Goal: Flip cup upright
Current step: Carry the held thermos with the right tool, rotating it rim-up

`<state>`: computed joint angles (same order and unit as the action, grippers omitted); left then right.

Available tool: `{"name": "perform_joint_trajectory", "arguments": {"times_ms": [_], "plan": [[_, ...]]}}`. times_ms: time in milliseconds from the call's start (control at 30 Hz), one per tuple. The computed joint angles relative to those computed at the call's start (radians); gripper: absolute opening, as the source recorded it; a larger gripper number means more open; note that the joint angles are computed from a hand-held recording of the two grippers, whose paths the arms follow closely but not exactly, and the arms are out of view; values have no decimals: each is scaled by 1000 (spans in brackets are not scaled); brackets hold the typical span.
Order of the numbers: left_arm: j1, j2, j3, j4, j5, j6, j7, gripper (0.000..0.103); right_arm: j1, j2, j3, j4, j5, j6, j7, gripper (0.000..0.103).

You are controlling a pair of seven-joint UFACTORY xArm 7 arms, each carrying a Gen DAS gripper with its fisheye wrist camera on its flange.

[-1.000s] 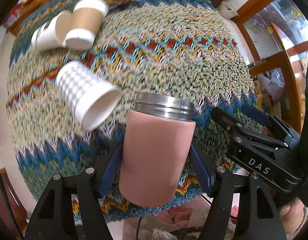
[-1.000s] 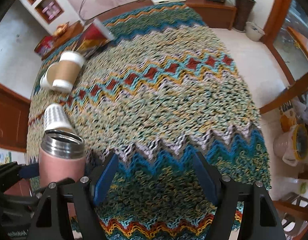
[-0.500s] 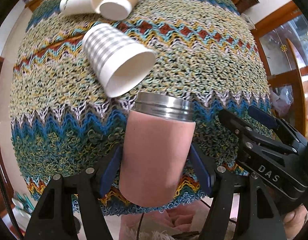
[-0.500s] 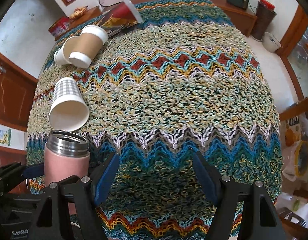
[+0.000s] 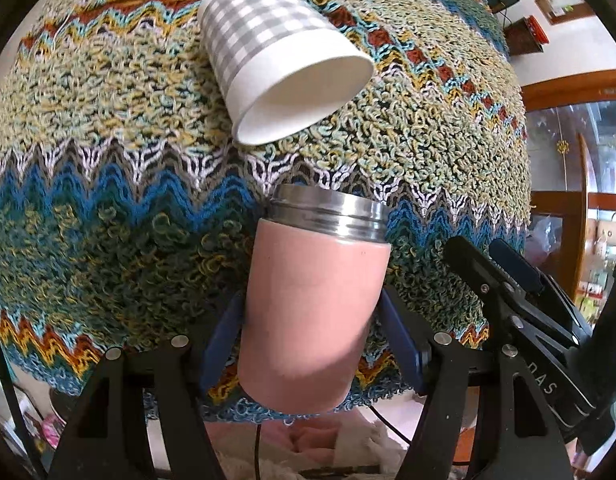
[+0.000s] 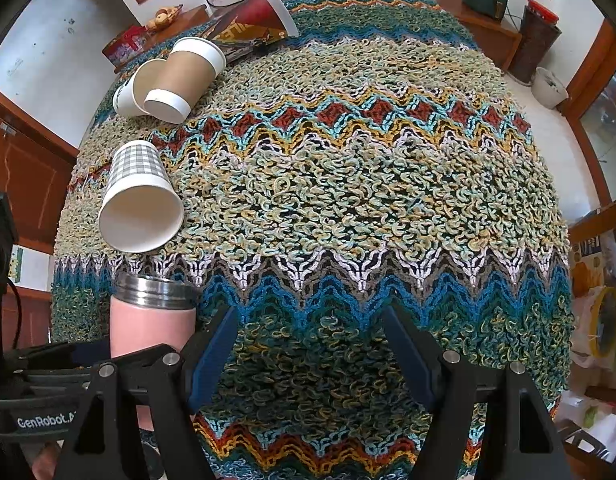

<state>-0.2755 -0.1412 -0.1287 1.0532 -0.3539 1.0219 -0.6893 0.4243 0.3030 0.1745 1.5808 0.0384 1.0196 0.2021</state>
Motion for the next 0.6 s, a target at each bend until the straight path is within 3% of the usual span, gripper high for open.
{"name": "perform_joint_trajectory", "arguments": {"times_ms": [233,600], "plan": [[-15,10,-8,9,-43,-4,-33,72,-5,-22,-1,-22,0,9,-3,76],[-41,36,-35,37,44,-4,-96,73,-13,-73,0,-80,-6,2,-1,76]]}}
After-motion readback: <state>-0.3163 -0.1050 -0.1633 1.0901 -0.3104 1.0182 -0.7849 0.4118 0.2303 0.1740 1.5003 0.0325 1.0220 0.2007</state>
